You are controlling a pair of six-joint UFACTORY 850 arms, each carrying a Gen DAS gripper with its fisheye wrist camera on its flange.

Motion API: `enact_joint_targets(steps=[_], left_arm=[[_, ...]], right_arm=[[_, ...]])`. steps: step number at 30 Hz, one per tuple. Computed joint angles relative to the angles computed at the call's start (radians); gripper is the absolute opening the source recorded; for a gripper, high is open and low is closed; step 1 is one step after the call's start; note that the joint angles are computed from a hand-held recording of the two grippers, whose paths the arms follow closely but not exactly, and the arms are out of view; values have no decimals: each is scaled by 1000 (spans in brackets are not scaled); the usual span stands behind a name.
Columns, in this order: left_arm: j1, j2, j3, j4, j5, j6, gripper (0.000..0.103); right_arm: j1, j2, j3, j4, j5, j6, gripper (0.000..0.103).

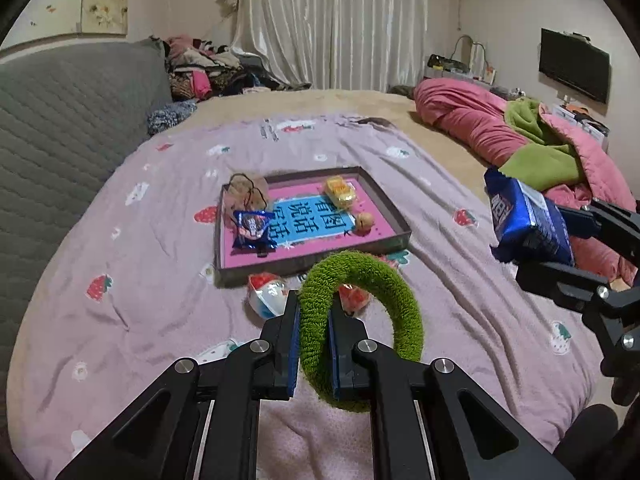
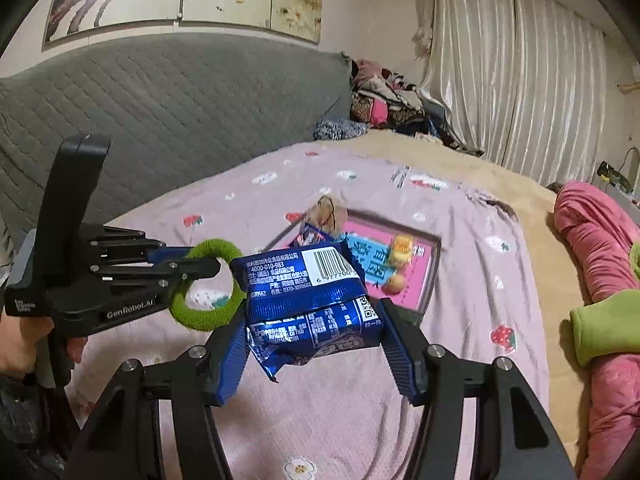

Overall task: Organize objects
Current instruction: 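Lift green ring with left tool while right tool lifts blue biscuit packet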

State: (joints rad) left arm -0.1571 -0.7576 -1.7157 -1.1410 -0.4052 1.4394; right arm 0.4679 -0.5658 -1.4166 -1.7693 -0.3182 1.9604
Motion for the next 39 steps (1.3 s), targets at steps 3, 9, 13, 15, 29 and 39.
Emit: enact_joint_targets(steps=[3, 9, 13, 15, 29, 39], left_arm=[[5, 16, 9, -22, 4, 22, 12], [13, 45, 24, -66, 15, 62, 12], [19, 61, 34, -97, 16, 87, 12], [21, 64, 32, -100, 9, 85, 12], [30, 77, -13, -121, -2, 79, 12], [30, 65, -70, -114, -8, 44, 12]], right_arm=[[8, 9, -2, -19, -15, 20, 61], [20, 17, -16, -39, -44, 58, 61], [25, 21, -32, -22, -59, 69, 61], [27, 22, -40, -7, -66, 60, 61], [42, -2, -126, 58, -90, -7, 61], [37, -1, -143, 19, -103, 29, 61]])
